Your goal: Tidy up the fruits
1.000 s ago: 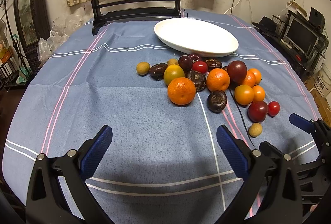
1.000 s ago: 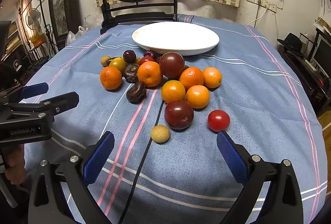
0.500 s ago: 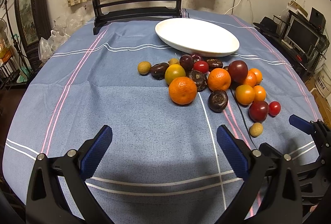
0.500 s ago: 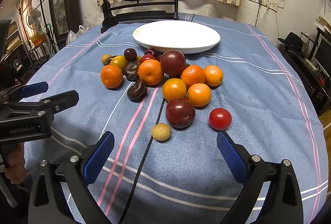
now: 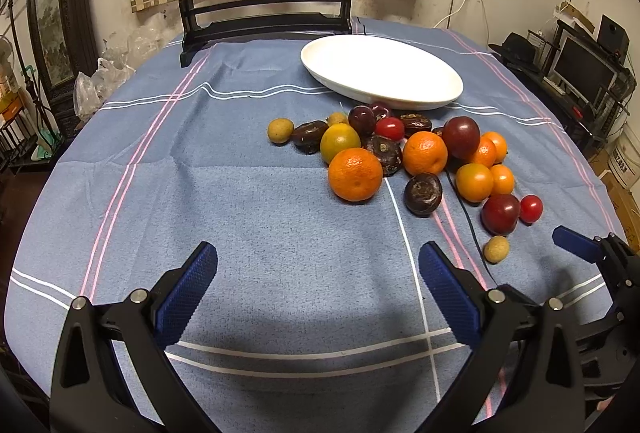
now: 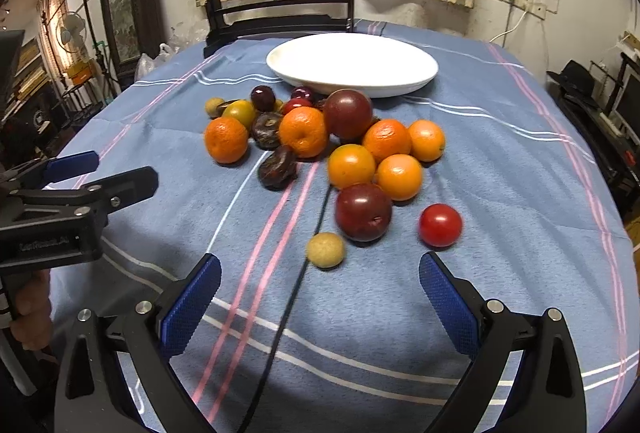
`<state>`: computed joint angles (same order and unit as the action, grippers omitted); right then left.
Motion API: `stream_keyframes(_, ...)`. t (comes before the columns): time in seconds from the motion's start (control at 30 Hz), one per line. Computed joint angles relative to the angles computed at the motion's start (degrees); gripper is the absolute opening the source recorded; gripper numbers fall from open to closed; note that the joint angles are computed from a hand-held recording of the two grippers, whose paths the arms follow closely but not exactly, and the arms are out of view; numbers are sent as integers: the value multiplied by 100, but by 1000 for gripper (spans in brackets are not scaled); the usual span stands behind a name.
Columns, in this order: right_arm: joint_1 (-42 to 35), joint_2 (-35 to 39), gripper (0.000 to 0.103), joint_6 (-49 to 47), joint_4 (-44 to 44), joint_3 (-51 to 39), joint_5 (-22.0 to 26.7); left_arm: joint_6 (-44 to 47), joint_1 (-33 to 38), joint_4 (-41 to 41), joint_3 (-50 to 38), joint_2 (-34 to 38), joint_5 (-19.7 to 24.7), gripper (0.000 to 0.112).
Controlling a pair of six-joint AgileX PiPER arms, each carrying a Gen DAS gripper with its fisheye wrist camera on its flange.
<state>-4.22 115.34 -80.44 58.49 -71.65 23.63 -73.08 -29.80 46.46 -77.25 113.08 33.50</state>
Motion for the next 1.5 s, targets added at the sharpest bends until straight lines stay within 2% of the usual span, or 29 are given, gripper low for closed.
stream_keyframes(0.1,-11,74,99,273,-266,-140,228,80,68,-64,13,18,-88,99)
stream_keyframes(0.23,-182,303,99,986,-889,-560,883,9,202,39,212,-47,-265,99)
stream_keyframes(0.3,-246,381,99,1105,-982,-656,971,6,345,40,366,-93,-411,99)
stream_keyframes(0.37,-212,459,90,1352,-1214,-783,935,166,486,-110,424,-93,-533,99)
stream_keyframes(0.5,32,707,78,2180,-2021,-1180,980,260,687,-155,535,-108,-666,99)
stream_keyframes(0.6,235,777,52,2522,-2388,-1257,733,182,821,-71,681,-171,-789,99)
stream_keyframes(0.7,257,890,39,2977,-2590,-1496,748,303,894,-192,649,-148,-796,99)
stream_keyframes(0.73,257,915,30,3170,-2680,-1552,712,417,912,-295,597,-123,-804,99)
stream_keyframes(0.8,192,963,24,3045,-2513,-1643,828,832,937,-648,409,-31,-799,99)
stream_keyframes(1.07,-241,777,24,1857,-1627,-1369,1152,2722,828,-2087,-975,687,-370,96)
stream_keyframes(1.2,-430,708,24,1389,-1232,-1298,1238,3321,811,-2492,-1934,1311,59,75)
stream_keyframes(1.37,-541,807,24,1239,-1082,-1447,1445,3691,851,-2944,-2703,1803,474,68)
stream_keyframes(1.47,-558,845,24,1212,-1082,-1503,1508,3980,864,-3230,-3323,2212,870,59)
stream_keyframes(1.5,-556,859,24,1209,-1083,-1525,1527,3904,828,-3076,-3397,2270,841,51)
